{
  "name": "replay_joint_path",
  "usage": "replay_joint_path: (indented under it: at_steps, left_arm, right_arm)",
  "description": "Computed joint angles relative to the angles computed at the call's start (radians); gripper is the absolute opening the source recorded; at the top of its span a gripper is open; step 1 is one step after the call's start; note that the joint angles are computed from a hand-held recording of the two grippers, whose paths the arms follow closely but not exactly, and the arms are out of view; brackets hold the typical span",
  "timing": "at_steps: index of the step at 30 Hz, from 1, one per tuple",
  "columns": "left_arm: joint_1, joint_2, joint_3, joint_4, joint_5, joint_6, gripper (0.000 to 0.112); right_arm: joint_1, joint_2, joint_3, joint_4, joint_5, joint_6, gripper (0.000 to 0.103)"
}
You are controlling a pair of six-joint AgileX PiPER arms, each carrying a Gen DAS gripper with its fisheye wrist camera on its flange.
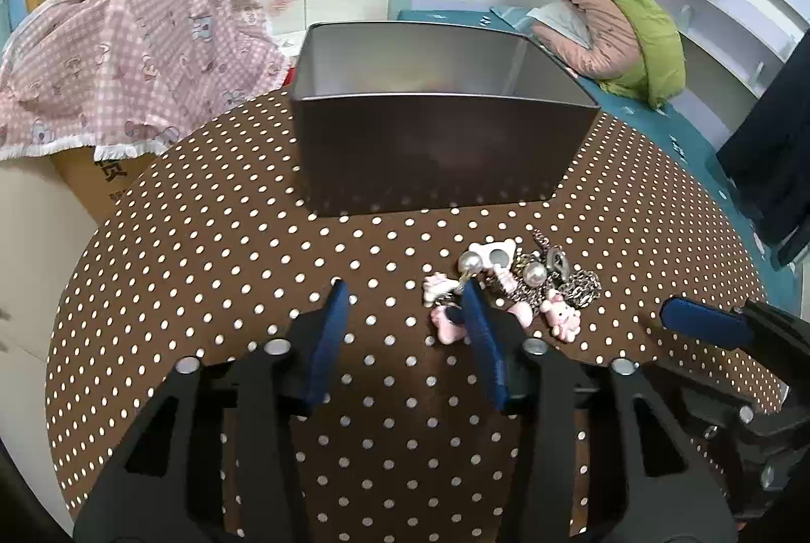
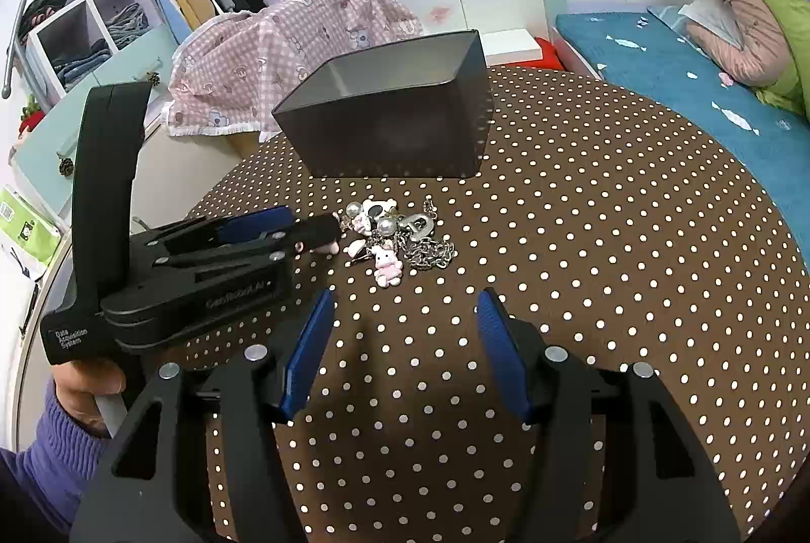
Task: Organize jewelry
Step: 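Return both tools to the jewelry pile beside the box, then grasp a pink charm with the left tool while the right tool grasps a pink bunny charm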
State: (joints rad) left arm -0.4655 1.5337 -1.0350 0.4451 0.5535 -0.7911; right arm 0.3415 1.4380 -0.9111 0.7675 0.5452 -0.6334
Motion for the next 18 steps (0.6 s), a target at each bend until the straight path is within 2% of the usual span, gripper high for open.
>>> replay_joint_path:
  at_steps: [3, 5, 8, 11, 13, 16, 18]
  left_arm:
    - [-0.037, 0.026, -0.021, 0.082, 0.036, -0.045, 0.035]
    - [-0.034, 0.022, -0.016, 0.052, 0.015, 0.001, 0.023]
    - [-0.032, 0.016, -0.009, 0.044, 0.008, 0.021, 0.016]
    - [-0.010, -0.002, 0.008, -0.012, -0.013, 0.061, 0.015]
    - [0.027, -0.029, 0.028, -0.129, -0.038, 0.160, 0.015]
    - [0.048, -0.079, 0.056, -0.171, -0.043, 0.198, 0.015]
    - [0.064, -0.123, 0.082, -0.212, -0.052, 0.236, 0.015]
  right_arm:
    - [0.004, 0.001, -0.001, -0.009, -0.002, 0.011, 0.056]
    - [0.004, -0.001, -0.001, -0.011, -0.001, 0.012, 0.056]
    - [0.008, 0.000, -0.002, -0.020, -0.003, 0.019, 0.056]
    - [0.021, -0.002, 0.000, -0.042, -0.012, 0.037, 0.056]
    - [0.040, -0.007, 0.003, -0.073, -0.028, 0.061, 0.056]
    - [0.079, -0.010, 0.003, -0.164, -0.070, 0.139, 0.056]
    - [0.100, -0.007, -0.002, -0.186, -0.093, 0.150, 0.044]
